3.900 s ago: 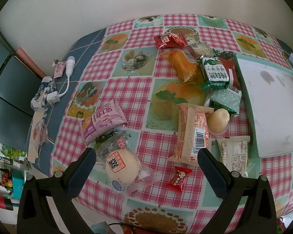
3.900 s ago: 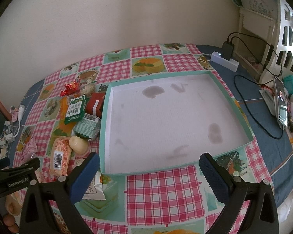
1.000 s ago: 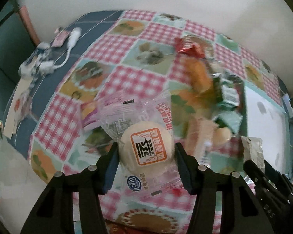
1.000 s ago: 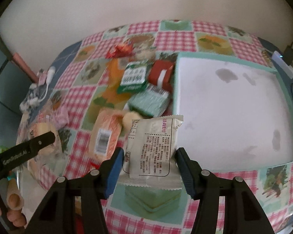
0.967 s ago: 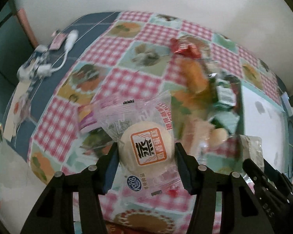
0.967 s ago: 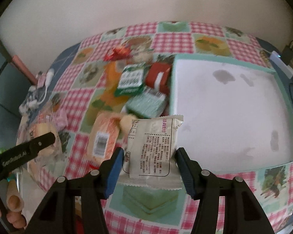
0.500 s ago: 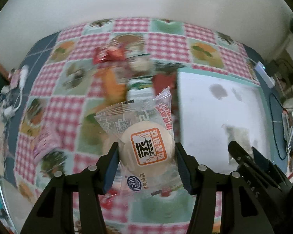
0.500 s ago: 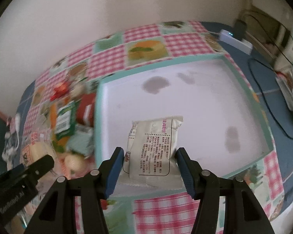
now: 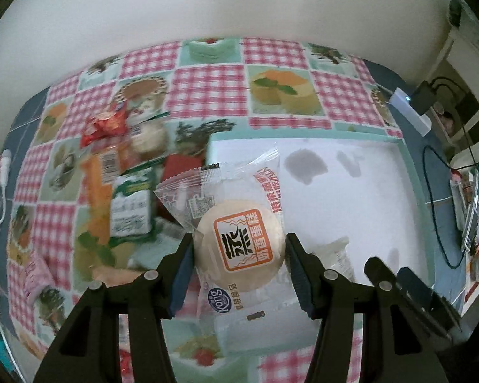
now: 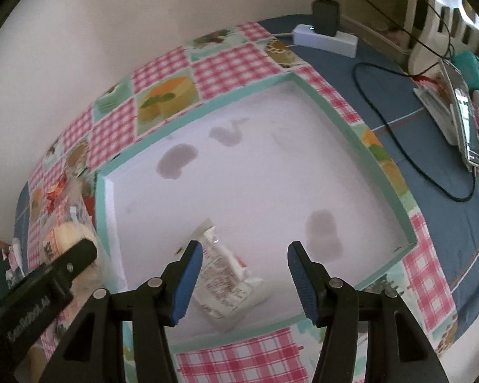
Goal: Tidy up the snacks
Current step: 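Carry both snacks into the white tray and open both tools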
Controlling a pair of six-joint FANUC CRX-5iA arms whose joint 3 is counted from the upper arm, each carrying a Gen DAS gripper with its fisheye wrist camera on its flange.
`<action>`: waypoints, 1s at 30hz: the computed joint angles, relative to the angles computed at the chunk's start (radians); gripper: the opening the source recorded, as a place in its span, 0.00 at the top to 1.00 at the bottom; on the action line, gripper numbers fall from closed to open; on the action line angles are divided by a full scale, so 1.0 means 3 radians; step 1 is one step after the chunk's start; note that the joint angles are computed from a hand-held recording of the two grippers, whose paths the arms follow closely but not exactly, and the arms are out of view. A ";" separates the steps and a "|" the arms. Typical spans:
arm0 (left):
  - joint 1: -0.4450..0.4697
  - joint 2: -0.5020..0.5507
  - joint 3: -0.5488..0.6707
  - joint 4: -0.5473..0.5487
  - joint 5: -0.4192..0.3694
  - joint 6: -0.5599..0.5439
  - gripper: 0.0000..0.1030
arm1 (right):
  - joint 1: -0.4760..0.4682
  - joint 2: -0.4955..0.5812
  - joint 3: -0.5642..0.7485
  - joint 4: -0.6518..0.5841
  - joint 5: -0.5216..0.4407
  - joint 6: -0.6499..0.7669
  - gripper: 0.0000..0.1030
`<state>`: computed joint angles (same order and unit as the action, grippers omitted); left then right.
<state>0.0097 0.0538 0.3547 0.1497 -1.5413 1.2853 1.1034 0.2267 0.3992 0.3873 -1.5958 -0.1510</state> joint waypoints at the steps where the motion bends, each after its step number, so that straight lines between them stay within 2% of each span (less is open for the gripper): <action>1: -0.0022 0.0011 -0.0005 0.0001 0.0016 0.0000 0.44 | -0.0010 0.0008 0.0006 -0.0014 -0.0041 -0.0011 0.42; 3: -0.0062 0.0018 -0.0035 0.0004 0.0065 -0.0011 0.43 | -0.0026 0.0012 0.0005 -0.0041 -0.0060 -0.0020 0.42; 5: -0.0081 0.0020 -0.0055 0.0001 0.0083 -0.0053 0.34 | -0.0049 -0.0002 -0.0025 -0.0086 -0.0051 -0.0038 0.41; 6: -0.0075 0.0023 -0.0053 0.0008 0.0076 -0.0064 0.24 | -0.0055 -0.0005 -0.0034 -0.0107 -0.0052 -0.0051 0.41; 7: -0.0060 0.0021 -0.0057 0.0027 0.0083 -0.0063 0.21 | -0.0059 -0.0013 -0.0046 -0.0128 -0.0049 -0.0066 0.41; 17: 0.0298 -0.0077 -0.0105 0.0134 0.0058 0.0062 0.20 | -0.0038 0.0033 0.0017 -0.0143 -0.0100 0.0060 0.41; 19: 0.0387 -0.0104 -0.0114 0.0088 0.0069 0.0130 0.10 | -0.0034 0.0064 0.0058 -0.0144 -0.0111 0.0128 0.36; 20: 0.0425 -0.0112 -0.0113 0.0058 0.0065 0.0164 0.09 | -0.0029 0.0080 0.0076 -0.0142 -0.0115 0.0169 0.32; 24: 0.0565 -0.0214 -0.0169 -0.0138 0.0098 0.0274 0.09 | 0.0017 0.0135 0.0135 -0.0112 -0.0075 0.0282 0.20; 26: 0.0612 -0.0280 -0.0223 -0.0230 0.0145 0.0316 0.09 | 0.0052 0.0175 0.0175 -0.0069 -0.0076 0.0339 0.18; 30: 0.0724 -0.0365 -0.0305 -0.0325 0.0156 0.0338 0.09 | 0.0143 0.0242 0.0235 0.0066 -0.0069 0.0419 0.02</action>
